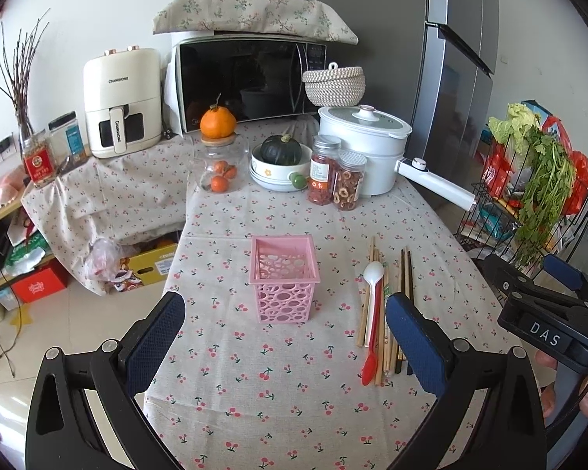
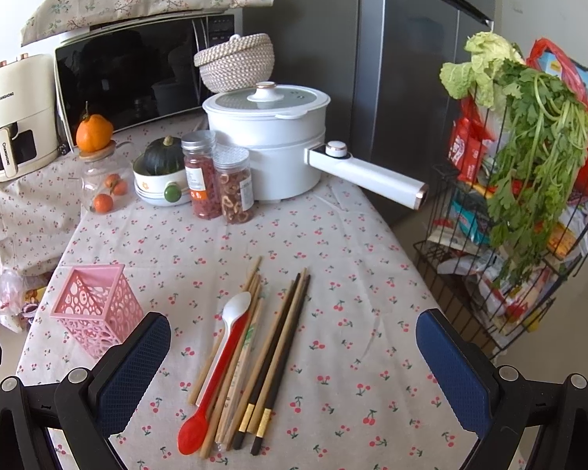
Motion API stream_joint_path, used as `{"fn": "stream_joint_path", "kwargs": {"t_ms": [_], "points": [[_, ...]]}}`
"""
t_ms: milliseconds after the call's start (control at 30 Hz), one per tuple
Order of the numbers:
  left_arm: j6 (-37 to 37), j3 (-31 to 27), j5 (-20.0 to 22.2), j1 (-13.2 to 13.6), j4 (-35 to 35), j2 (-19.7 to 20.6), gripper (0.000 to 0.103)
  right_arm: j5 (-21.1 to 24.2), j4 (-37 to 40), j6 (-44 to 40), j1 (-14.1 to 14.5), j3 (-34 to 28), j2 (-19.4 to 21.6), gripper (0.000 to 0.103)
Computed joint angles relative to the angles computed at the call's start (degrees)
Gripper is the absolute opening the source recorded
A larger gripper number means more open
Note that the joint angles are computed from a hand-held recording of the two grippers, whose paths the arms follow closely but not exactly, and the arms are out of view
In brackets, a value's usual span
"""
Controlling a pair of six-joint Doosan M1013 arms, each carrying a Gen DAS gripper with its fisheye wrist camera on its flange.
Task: Organize utensils
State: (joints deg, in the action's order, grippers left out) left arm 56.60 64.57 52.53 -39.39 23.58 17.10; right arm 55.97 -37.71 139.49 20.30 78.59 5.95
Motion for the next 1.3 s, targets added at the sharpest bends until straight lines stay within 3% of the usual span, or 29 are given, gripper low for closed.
{"fn": "stream_joint_path", "kwargs": {"t_ms": [1300], "points": [[1.2, -0.9, 1.8, -0.3, -0.2, 0.4, 0.103, 0.1, 0.5, -0.6, -0.1, 0.2, 0.1, 0.103]]}}
